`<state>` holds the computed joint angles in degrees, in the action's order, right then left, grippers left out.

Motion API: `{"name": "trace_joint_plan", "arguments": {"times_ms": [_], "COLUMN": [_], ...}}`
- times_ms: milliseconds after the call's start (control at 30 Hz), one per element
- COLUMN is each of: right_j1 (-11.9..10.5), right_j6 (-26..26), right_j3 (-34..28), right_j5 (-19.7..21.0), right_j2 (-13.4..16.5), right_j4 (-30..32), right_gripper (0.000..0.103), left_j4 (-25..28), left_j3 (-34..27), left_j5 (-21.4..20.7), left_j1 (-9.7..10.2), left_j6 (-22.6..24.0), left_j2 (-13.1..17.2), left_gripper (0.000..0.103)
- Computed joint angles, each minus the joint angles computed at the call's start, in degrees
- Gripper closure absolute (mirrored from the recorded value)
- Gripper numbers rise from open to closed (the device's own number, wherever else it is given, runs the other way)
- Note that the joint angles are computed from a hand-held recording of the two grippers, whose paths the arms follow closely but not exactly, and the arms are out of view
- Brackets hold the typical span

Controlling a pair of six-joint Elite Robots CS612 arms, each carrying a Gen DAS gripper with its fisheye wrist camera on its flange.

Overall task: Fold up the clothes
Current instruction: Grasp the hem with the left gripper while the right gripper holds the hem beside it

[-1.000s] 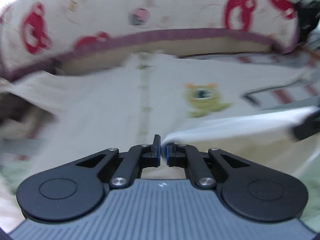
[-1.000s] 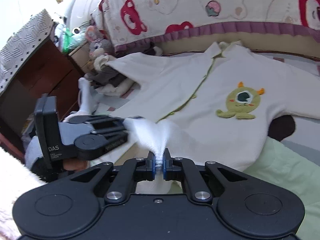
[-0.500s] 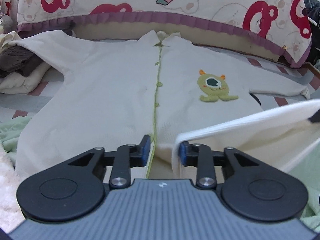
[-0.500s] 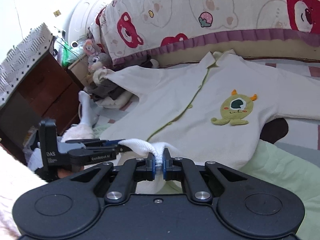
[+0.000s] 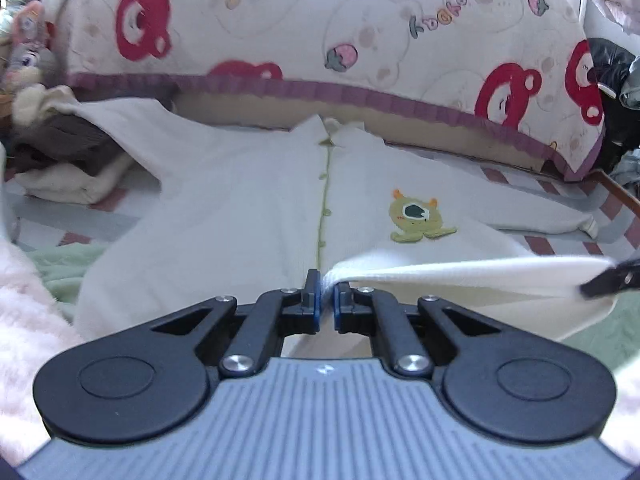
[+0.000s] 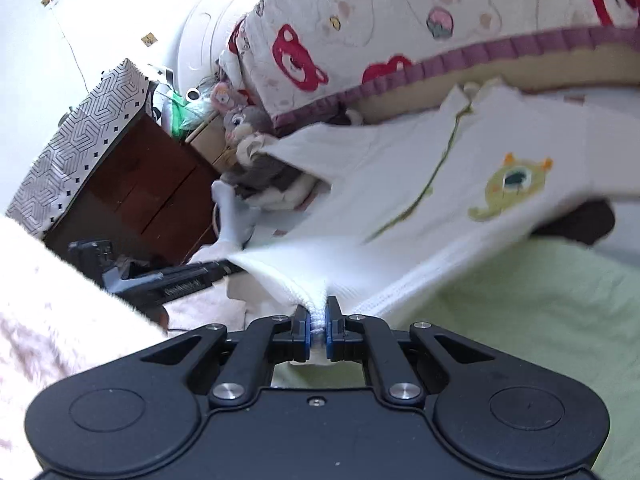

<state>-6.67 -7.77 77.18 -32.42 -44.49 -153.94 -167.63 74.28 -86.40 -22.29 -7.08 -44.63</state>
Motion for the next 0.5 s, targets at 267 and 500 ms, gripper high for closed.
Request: {"name": "trace_joint_plan", "arguments": {"times_ms": [267,500], "right_j1": [1.20,0.83], "right_j6": [-13.57,-15.55], "right_j3": [2.06,1.85], "right_j5": [-10.45,-12.59], "right_j2": [-2.11,-2.27], "right_j4": [14.29,17.78], "right_gripper": [0.094,0.094], "left_j4": [10.60,12.30], "left_j3": [0.76,-0.52], "left_j5": [2.31,-1.61], "left_j1": [-0.66,0.12], "left_j6": [2.30,0.75], "left_j2": [-0.81,-0.55], "left_gripper": [0.095,0.092]}}
